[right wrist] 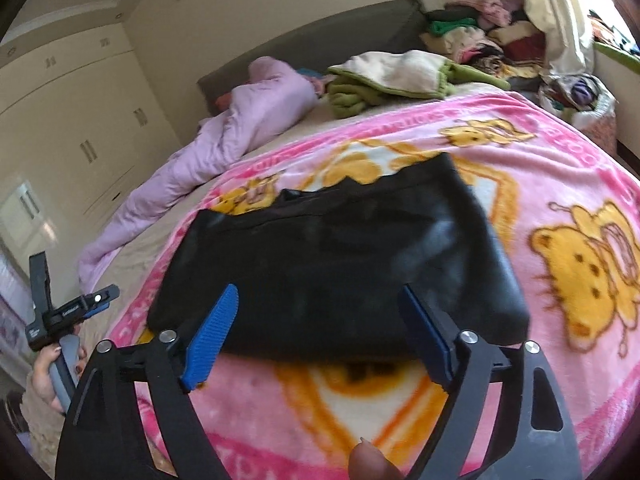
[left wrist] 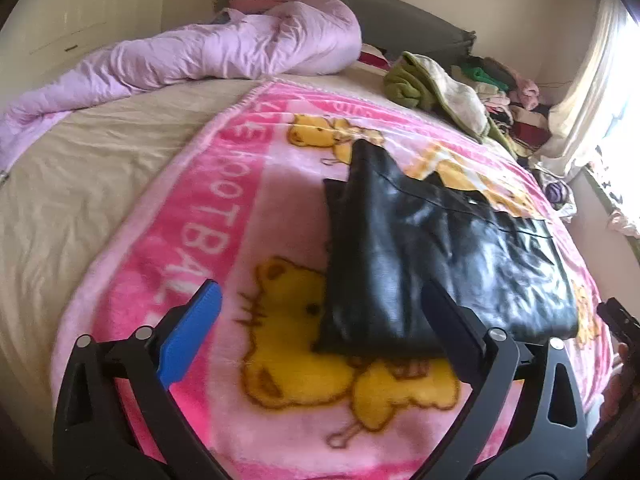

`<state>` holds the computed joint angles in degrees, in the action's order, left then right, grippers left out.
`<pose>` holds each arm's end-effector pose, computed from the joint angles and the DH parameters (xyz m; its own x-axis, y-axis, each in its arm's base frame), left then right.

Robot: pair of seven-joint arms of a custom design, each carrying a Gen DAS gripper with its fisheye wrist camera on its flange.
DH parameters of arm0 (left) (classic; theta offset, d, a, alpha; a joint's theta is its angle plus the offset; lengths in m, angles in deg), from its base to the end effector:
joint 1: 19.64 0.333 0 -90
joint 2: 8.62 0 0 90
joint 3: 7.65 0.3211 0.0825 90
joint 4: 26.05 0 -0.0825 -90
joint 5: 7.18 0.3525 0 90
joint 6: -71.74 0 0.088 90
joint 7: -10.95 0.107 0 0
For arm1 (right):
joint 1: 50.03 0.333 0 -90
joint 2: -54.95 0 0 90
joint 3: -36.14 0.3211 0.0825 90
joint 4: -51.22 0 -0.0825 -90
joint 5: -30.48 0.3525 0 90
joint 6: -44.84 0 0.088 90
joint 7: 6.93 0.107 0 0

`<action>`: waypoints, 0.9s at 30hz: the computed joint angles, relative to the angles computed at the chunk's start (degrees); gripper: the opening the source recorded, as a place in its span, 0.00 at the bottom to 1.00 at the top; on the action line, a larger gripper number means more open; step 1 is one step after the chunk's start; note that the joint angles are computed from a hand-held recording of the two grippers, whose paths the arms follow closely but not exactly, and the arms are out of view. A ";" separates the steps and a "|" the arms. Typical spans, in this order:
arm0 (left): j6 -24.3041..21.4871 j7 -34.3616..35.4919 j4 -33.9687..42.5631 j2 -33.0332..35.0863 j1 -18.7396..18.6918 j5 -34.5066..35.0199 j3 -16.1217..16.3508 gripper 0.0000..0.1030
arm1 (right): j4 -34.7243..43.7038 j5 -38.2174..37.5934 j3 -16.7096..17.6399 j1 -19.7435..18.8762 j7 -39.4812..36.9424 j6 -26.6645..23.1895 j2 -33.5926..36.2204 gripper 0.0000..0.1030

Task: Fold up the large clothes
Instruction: 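Grasp the folded jacket edge with the right gripper while the left gripper grasps it too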

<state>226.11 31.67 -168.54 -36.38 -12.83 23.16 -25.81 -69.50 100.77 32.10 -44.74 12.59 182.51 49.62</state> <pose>0.4035 -0.1144 0.5394 0.4704 -0.8577 0.2075 -0.5481 -0.4683 -0.6930 0.5299 0.0171 0.5222 0.5560 -0.7543 -0.3492 -0.6177 -0.0939 -0.7808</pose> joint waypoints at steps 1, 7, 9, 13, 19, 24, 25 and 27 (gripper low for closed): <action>-1.03 -0.33 -0.14 -0.58 0.25 0.24 -0.33 0.91 | -0.15 -0.08 0.24 0.23 -0.17 -0.12 -0.23 0.81; -1.81 -0.75 -1.93 -2.58 0.13 -0.40 0.44 0.91 | -0.69 -0.58 1.01 1.67 -0.21 -1.05 -0.90 0.82; -1.70 -0.91 -2.67 -3.28 0.30 -0.79 0.74 0.91 | -1.02 -0.77 1.30 2.25 -0.49 -0.97 -1.22 0.82; -1.68 -1.06 -3.85 -4.42 0.92 -1.53 1.03 0.91 | -0.71 -1.74 1.99 3.50 -0.61 -0.71 -0.81 0.82; -1.84 -2.19 -3.63 -3.56 2.48 -2.29 1.48 0.91 | -0.96 -3.32 3.65 5.80 -1.84 2.70 -0.12 0.78; 5.20 -3.06 -2.19 1.43 3.51 -3.28 2.53 0.91 | -0.41 -8.78 5.50 7.62 0.67 9.27 2.86 0.26; 7.06 -2.58 -1.43 3.36 3.22 -3.97 3.01 0.91 | -0.35 -9.73 5.76 7.86 1.22 10.59 3.57 0.15; 9.29 0.26 0.24 7.09 1.02 -7.18 5.04 0.91 | 0.03 -11.23 6.24 8.17 2.42 13.03 5.34 0.10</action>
